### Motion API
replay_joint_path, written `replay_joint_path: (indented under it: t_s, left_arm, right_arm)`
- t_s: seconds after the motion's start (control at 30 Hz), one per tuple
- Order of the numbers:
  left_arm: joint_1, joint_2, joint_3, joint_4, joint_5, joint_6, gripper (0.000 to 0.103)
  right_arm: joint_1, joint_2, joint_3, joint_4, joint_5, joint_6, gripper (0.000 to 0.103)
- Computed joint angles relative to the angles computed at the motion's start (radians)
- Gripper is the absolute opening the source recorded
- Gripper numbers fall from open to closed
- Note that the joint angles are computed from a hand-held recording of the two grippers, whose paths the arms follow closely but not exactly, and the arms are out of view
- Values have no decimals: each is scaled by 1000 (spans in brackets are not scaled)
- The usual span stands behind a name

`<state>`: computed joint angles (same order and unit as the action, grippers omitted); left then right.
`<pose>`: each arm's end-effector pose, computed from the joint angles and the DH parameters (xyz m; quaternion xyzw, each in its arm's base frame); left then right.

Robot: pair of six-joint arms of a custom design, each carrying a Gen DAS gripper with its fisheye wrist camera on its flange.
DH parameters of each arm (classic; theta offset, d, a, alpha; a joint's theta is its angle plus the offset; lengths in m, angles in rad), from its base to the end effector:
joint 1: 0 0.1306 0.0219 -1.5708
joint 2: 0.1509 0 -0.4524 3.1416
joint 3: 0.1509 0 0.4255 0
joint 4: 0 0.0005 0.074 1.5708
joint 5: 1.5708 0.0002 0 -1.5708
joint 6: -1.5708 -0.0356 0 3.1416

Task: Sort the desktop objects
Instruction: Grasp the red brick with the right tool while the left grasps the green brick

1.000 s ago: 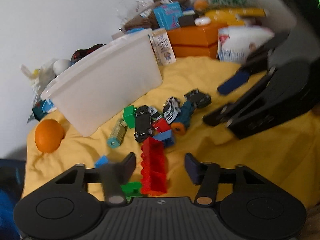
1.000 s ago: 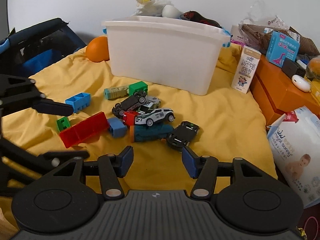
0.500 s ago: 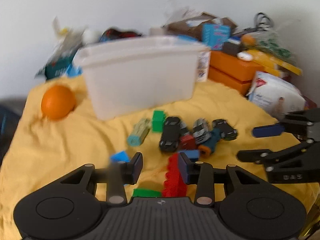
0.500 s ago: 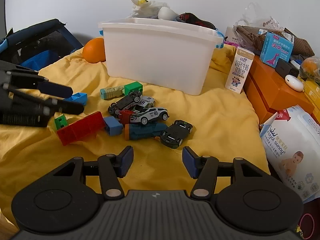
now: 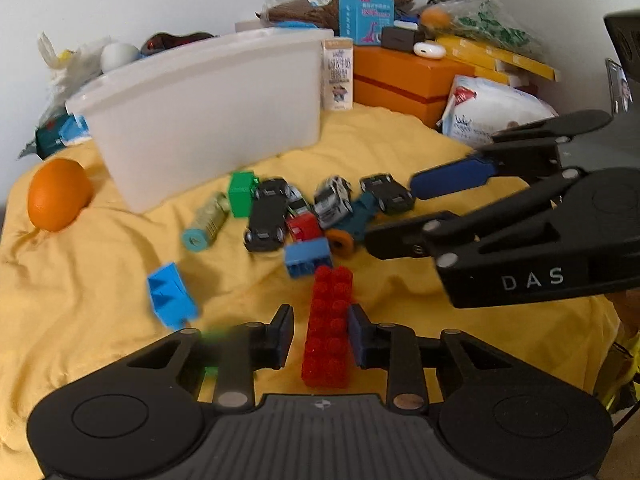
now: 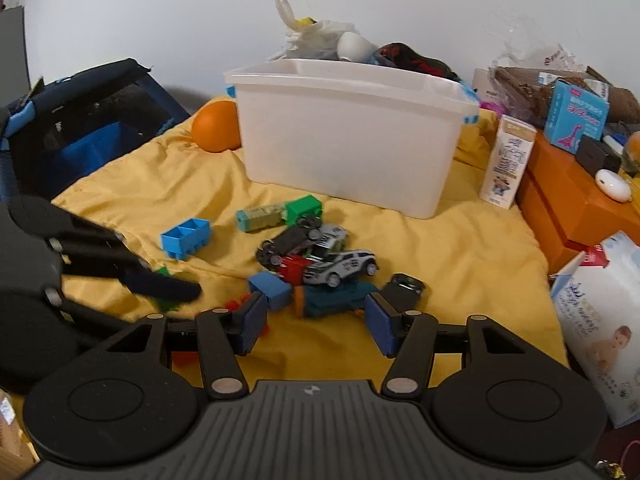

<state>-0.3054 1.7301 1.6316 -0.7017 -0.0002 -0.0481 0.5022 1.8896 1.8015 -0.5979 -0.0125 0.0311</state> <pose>0.6290 -0.1988 0.4408 0.1629 0.9123 -0.0481 0.3727 0.6444 0.3538 0.4270 -0.2407 0.8711 0.1054 0.4150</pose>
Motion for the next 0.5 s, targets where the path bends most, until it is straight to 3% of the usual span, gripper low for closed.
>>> replay_joint_path:
  t_s: [0.1,0.2,0.27,0.4,0.5]
  left_arm:
    - [3,-34,-34,34,20,11,34]
    - [9,-87,-84,67,-15,4,52]
    - [25,-93,-93,52,-55,15,54]
    - [69,-60,-48,-42,16,157,53]
    - [93,-59,-42,-51,72,242,53]
  right_arm:
    - [1,8,16,-26,-37,-18,58]
    - [4,7,19,-38,-50,-40,58]
    - [3,9,29,-60,-61,-52,58]
    - [5,49,100,-189,-133,-90,58]
    - [20,84,156,-292,-180,-94,59]
